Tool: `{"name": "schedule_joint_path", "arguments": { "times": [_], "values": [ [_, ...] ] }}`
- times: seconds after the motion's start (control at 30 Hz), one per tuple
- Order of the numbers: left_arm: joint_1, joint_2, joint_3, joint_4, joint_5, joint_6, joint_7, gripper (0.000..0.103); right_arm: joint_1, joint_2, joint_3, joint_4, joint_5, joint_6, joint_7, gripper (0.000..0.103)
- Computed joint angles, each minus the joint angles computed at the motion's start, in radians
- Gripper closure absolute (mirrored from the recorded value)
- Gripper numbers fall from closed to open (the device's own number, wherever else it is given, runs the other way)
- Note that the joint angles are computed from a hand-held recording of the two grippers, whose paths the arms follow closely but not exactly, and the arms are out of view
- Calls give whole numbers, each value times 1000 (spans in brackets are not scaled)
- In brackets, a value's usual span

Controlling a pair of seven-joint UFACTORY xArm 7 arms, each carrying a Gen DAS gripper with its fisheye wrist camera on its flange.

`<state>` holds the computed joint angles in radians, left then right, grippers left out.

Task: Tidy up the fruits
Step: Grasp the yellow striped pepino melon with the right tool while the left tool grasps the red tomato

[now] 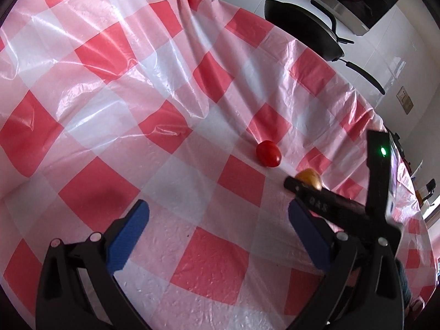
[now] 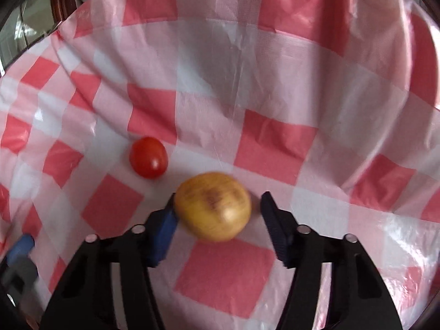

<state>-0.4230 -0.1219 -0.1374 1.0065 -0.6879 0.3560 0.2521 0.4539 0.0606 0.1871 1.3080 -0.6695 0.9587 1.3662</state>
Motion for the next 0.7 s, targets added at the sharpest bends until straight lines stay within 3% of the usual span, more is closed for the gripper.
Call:
{"name": "schedule_joint_path", "arguments": {
  "times": [0.07,0.2,0.43,0.53,0.63,0.7],
  "values": [
    [-1,0,5,2,-16,10,8,2,2,-38,4,-45,-10,-26,32,58],
    [3,-1,2,-1,-11,11,2,2,-33,-191,29,-237,-5,-172,192,58],
    [7,-6,-12,-2,69,36,-38,2,-152,-406,139,-455,-71,-238,510,57],
    [5,37,-33,52,182,76,-60,2,-213,-458,183,-510,-99,-273,616,57],
    [1,134,-63,157,363,75,-126,2,-245,-478,193,-524,-97,-315,611,57],
    [-6,233,-77,280,441,131,-126,7,-259,-489,202,-534,-83,-329,602,57]
  ]
}}
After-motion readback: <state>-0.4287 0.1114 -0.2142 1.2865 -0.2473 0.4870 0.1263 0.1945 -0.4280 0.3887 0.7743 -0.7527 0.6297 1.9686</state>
